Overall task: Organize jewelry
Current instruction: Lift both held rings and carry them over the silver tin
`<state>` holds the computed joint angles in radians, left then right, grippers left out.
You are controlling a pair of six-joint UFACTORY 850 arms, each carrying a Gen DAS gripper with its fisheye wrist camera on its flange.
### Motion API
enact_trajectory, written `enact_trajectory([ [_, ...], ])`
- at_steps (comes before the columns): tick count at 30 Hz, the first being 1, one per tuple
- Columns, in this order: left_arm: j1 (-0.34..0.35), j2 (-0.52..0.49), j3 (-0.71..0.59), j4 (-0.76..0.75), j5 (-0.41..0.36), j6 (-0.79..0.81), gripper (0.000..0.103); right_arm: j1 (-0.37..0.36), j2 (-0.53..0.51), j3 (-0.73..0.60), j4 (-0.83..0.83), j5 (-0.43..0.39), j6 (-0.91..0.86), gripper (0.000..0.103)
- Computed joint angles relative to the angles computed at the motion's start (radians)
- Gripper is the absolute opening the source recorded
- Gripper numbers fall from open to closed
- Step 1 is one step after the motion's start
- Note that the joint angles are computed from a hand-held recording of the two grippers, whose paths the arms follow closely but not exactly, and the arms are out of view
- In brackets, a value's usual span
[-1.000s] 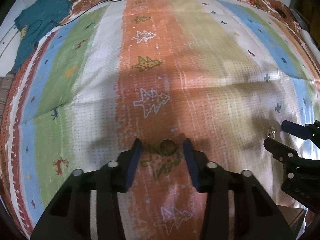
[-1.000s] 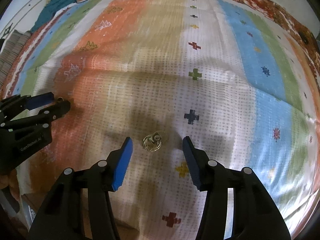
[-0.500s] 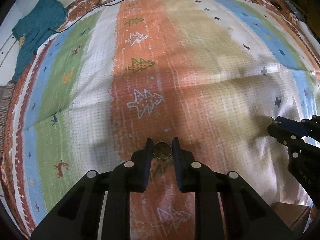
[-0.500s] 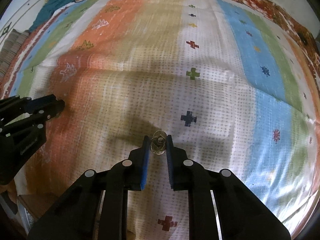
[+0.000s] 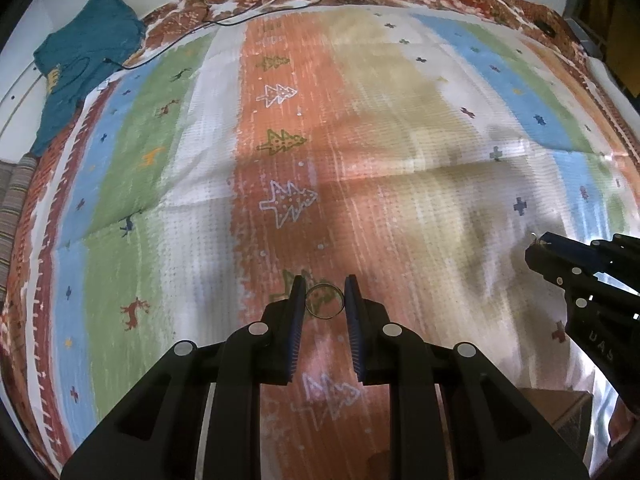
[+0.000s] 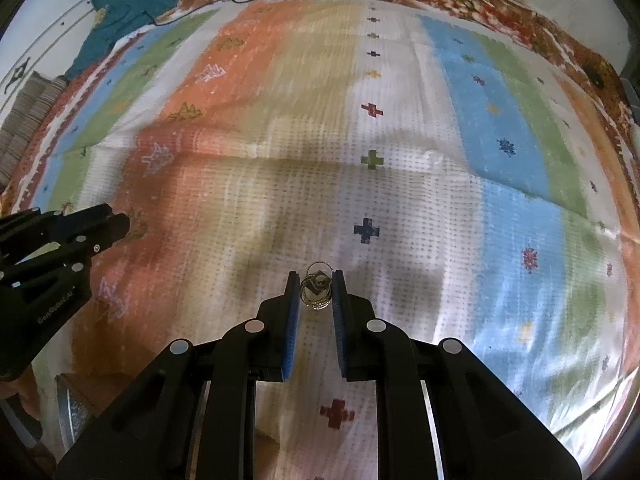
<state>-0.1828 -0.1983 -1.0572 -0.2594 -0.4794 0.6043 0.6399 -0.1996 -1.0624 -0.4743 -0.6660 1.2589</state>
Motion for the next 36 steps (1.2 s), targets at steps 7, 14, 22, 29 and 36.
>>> enact_trajectory([
  [7,0.01,0.046,0.023,-0.027,-0.009,0.026,0.019,0.025,0.013,-0.002,-0.036,-0.025,0.042,0.017],
  [14,0.011,0.08,0.039,-0.051,-0.014,0.057,0.019,0.047,0.03,0.006,-0.058,-0.056,0.07,0.017],
  [22,0.015,0.11,0.062,-0.043,-0.014,0.064,0.019,0.083,0.052,0.011,-0.095,-0.086,0.107,0.017],
  [29,0.031,0.15,0.089,-0.065,-0.024,0.085,0.019,0.102,0.071,0.019,-0.113,-0.092,0.134,0.017],
  [36,0.039,0.214,0.124,-0.123,-0.042,0.146,0.019,0.13,0.09,0.022,-0.139,-0.098,0.168,0.017],
])
